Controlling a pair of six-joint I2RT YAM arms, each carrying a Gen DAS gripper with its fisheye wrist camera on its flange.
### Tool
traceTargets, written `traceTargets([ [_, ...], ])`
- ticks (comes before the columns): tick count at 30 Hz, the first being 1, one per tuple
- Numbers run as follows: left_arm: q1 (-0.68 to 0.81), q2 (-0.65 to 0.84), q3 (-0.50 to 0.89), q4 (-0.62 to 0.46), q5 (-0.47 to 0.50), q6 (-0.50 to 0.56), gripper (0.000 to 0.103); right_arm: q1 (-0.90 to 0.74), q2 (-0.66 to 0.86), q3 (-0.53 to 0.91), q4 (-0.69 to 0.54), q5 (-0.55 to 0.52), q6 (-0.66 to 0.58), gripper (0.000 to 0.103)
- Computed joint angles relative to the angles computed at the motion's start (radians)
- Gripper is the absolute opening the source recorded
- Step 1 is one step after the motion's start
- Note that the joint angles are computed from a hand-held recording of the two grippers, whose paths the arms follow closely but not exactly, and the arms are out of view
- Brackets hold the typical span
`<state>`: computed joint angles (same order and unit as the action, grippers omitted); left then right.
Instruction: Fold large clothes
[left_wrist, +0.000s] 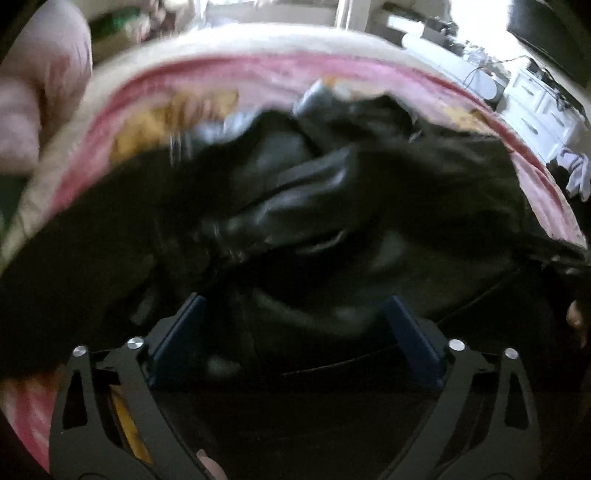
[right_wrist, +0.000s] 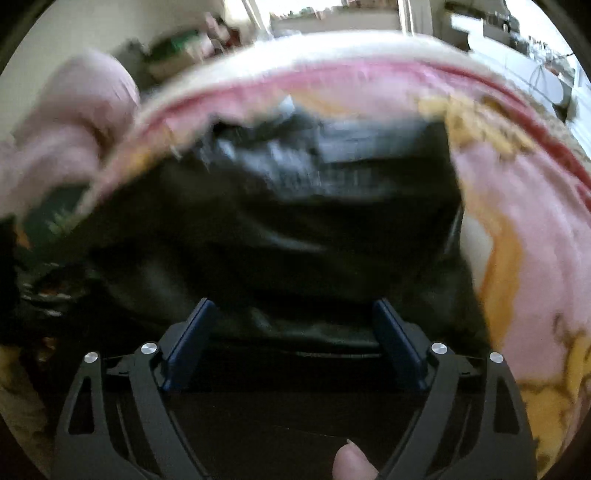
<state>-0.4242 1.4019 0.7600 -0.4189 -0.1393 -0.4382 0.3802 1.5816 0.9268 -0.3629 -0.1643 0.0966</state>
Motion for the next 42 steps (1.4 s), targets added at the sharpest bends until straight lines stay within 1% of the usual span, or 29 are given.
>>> traceTargets([
  [2,0.014,-0.009,-0.021,0.020,0.016,-0.019,0.093,0.014,0.002,-0.008,0.021,0.014,0.008,0.091],
  [4,0.007,-0.054,-0.011,-0.018,0.003,-0.030,0.094,0.021,-0.027,-0.001,0.006,0.016,0.024,0.095],
  [5,0.004,-0.073,-0.013,-0.024,-0.004,-0.035,0.094,0.021,-0.047,-0.004,0.007,0.010,0.025,0.095],
  [7,0.010,-0.142,-0.026,-0.047,-0.011,-0.058,0.094,0.015,-0.094,-0.012,0.009,-0.047,0.035,0.095],
  [10,0.052,-0.219,-0.033,-0.103,0.004,-0.106,0.094,0.041,-0.131,-0.012,0.010,-0.046,0.049,0.098],
  [13,0.095,-0.276,-0.036,-0.160,-0.007,-0.140,0.094,0.095,-0.149,0.004,-0.008,-0.004,0.044,0.099],
  [16,0.110,-0.343,-0.065,-0.210,-0.044,-0.166,0.094,0.146,-0.154,0.020,-0.020,0.028,0.058,0.099],
  [20,0.151,-0.419,-0.094,-0.266,-0.069,-0.165,0.094,0.218,-0.143,0.047,-0.028,0.055,0.101,0.099],
  [23,0.238,-0.480,-0.106,-0.305,-0.066,-0.148,0.094,0.278,-0.121,0.083,-0.031,0.080,0.132,0.099],
  [26,0.323,-0.533,-0.107,-0.342,-0.099,-0.132,0.094,0.348,-0.090,0.134,-0.041,0.121,0.156,0.099],
  [28,0.389,-0.573,-0.106,-0.363,-0.103,-0.107,0.094,0.388,-0.068,0.173,-0.047,0.143,0.167,0.099],
  [36,0.815,-0.632,-0.082,-0.388,0.087,0.083,0.094,0.516,0.040,0.334,-0.070,0.192,0.209,0.099],
  [39,0.959,-0.616,-0.075,-0.385,0.135,0.145,0.094,0.550,0.081,0.387,-0.075,0.200,0.227,0.099],
  [42,1.071,-0.589,-0.072,-0.386,0.154,0.186,0.094,0.576,0.115,0.430,-0.080,0.200,0.241,0.099],
])
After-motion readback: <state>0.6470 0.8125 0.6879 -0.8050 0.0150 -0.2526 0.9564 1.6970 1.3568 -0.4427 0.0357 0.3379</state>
